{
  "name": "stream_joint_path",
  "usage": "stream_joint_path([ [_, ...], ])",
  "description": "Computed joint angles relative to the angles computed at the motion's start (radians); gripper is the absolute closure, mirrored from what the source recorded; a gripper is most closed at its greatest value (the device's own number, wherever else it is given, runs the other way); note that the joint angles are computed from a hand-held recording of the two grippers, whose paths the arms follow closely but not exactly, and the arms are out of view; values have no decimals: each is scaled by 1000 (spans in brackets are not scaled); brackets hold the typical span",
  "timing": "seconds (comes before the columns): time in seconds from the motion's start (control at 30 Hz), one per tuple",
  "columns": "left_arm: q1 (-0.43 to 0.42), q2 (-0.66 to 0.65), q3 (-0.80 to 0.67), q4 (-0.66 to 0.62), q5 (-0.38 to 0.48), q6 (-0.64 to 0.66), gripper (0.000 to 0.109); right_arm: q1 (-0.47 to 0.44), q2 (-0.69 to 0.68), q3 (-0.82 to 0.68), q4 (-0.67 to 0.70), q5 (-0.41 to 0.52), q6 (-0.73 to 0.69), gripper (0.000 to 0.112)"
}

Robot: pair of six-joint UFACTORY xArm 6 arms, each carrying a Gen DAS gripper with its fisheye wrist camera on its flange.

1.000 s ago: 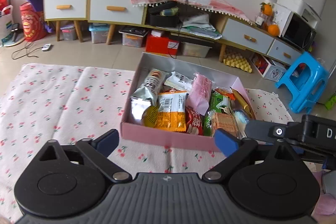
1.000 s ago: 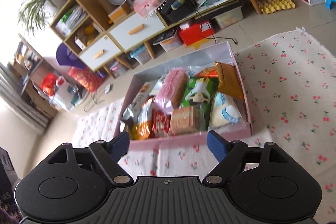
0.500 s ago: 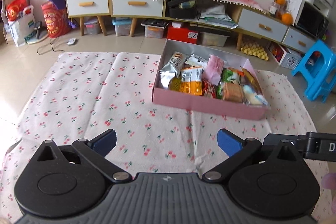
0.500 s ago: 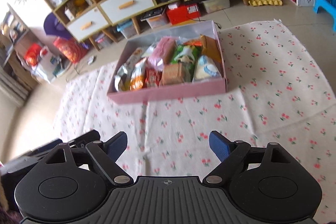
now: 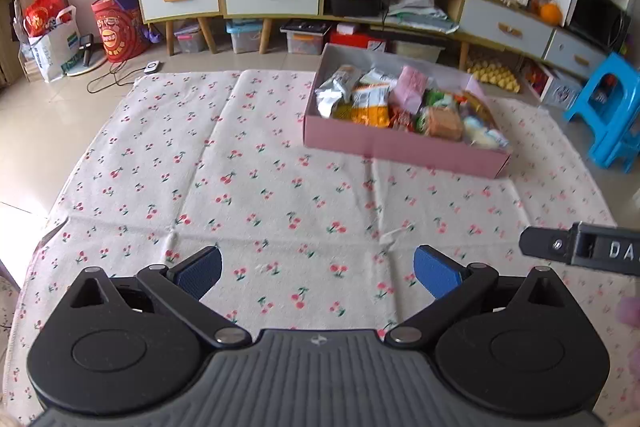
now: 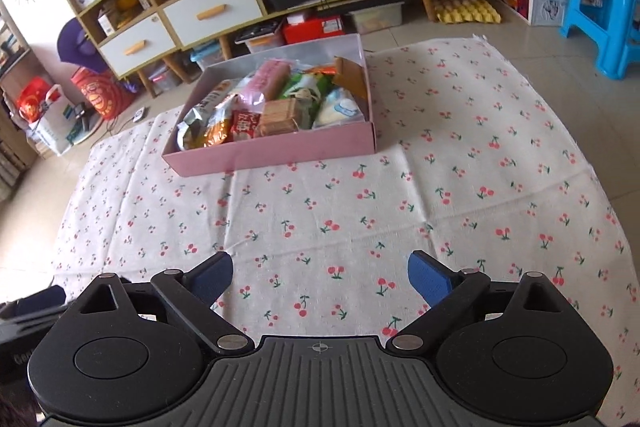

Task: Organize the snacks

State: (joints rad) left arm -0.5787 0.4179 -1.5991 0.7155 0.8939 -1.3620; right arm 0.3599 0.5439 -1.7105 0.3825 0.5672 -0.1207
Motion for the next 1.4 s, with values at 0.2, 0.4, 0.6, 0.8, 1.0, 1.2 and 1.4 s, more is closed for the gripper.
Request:
stream_joint_path([
  [0.2, 4, 5, 6, -69, 26, 10, 6, 8, 11, 0, -45, 8, 15, 16],
  [0.4, 1, 5, -3, -76, 41, 0, 6, 15, 10, 4, -54, 9, -9, 16],
  [0.6, -6, 7, -8, -64, 47, 5, 6, 16, 4, 9, -51, 16, -17, 16],
  [0.8, -9, 4, -7, -62, 53, 15, 6, 15, 1, 14, -45, 15, -14, 16],
  [1.0, -10, 5, -11, -61, 55, 22, 6, 17, 0, 17, -43, 9, -15, 16],
  [1.2, -12, 5, -12, -65, 55, 27, 6, 18, 0, 17, -43, 10, -16, 16],
  [1.4, -13, 5, -12, -65, 55, 29, 6, 19, 4, 11, -47, 16, -12, 16],
])
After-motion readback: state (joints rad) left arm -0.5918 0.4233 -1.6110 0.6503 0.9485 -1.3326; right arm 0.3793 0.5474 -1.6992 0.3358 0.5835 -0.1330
